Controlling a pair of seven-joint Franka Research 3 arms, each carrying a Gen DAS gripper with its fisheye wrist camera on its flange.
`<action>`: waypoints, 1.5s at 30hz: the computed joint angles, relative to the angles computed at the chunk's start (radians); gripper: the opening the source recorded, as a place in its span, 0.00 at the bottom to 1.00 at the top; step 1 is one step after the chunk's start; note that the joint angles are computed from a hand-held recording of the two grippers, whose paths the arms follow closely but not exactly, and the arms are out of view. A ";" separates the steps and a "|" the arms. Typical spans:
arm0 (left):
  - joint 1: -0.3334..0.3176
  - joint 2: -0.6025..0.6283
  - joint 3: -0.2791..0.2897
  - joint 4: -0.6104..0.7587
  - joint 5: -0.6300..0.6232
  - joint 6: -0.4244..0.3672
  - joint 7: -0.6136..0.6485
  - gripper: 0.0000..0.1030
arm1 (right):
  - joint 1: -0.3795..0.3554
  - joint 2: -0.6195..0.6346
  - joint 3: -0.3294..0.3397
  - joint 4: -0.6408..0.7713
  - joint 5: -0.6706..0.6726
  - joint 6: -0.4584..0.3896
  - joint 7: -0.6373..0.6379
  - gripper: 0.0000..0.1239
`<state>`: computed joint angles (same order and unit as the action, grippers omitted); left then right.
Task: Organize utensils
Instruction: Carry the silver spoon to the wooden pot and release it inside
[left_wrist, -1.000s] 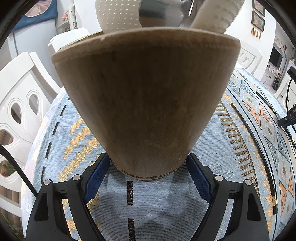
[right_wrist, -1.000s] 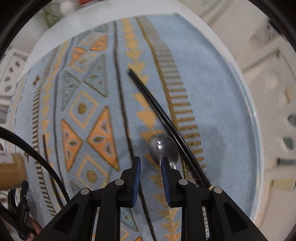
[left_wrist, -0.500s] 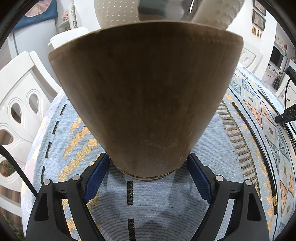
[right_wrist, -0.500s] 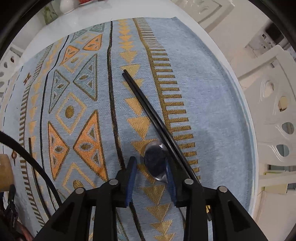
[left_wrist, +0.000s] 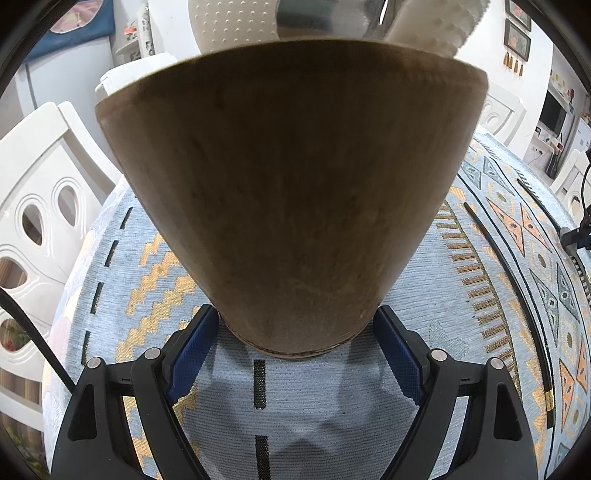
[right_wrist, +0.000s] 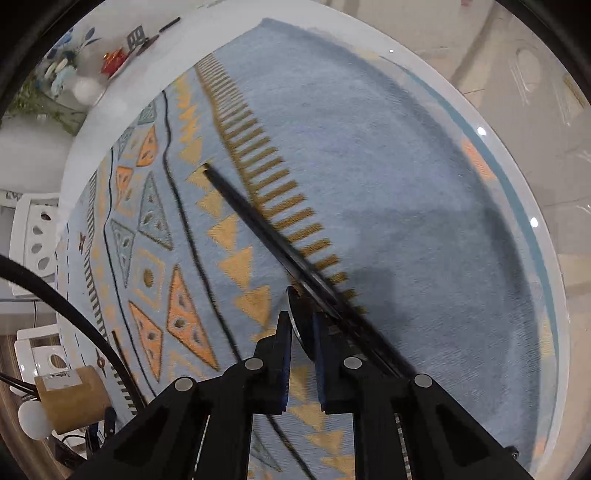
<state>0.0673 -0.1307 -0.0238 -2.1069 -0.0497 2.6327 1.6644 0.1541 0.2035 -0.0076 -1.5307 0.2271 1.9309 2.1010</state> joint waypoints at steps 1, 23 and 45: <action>0.000 0.000 0.000 0.000 0.000 0.000 0.000 0.83 | 0.003 0.002 0.002 0.001 -0.007 -0.005 -0.008 0.09; 0.002 0.002 0.000 -0.005 -0.004 0.002 0.007 0.83 | 0.056 -0.227 0.047 -0.282 0.437 0.448 -0.264 0.04; 0.003 0.007 -0.002 0.002 -0.003 0.001 0.004 0.83 | 0.194 0.085 0.164 0.346 0.483 0.624 -0.383 0.04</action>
<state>0.0703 -0.1232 -0.0259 -2.1050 -0.0523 2.6338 1.6687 0.3477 0.2886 0.1568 -1.1844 0.7103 2.5544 1.7182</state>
